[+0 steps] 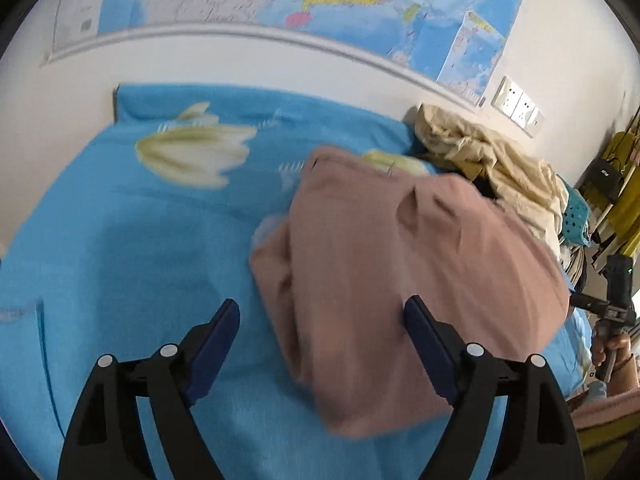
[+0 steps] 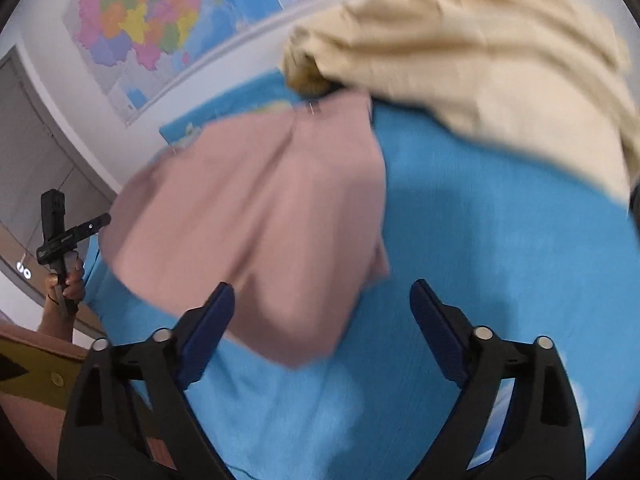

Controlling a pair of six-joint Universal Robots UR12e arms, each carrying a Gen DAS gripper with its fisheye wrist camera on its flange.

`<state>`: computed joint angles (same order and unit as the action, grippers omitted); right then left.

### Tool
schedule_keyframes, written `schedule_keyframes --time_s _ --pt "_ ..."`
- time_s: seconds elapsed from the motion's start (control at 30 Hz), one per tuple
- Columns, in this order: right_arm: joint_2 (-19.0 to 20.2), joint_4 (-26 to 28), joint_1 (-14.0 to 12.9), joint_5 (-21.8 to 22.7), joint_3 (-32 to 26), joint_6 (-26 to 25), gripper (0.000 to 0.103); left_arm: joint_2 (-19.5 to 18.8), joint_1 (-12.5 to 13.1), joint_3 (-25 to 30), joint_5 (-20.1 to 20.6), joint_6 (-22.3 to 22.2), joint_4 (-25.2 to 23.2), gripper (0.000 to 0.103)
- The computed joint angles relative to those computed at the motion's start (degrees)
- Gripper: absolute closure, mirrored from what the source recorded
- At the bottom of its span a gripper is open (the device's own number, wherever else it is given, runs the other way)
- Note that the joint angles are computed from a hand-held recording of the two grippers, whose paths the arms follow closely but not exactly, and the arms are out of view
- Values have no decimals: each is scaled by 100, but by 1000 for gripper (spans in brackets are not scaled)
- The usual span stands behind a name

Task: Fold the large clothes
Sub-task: 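Withdraw both open grippers from the folded pink jacket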

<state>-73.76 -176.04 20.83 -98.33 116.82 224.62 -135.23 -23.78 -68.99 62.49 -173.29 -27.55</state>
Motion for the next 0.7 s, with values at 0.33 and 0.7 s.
schedule_keyframes --time_s 0.33,0.7 --pt "-82 24 38 -679 -194 -312 94 3 -112 45 412 -34 -357 88" --pt "-77 285 73 -781 -158 153 49 107 -394 -112 1768 172 66 69"
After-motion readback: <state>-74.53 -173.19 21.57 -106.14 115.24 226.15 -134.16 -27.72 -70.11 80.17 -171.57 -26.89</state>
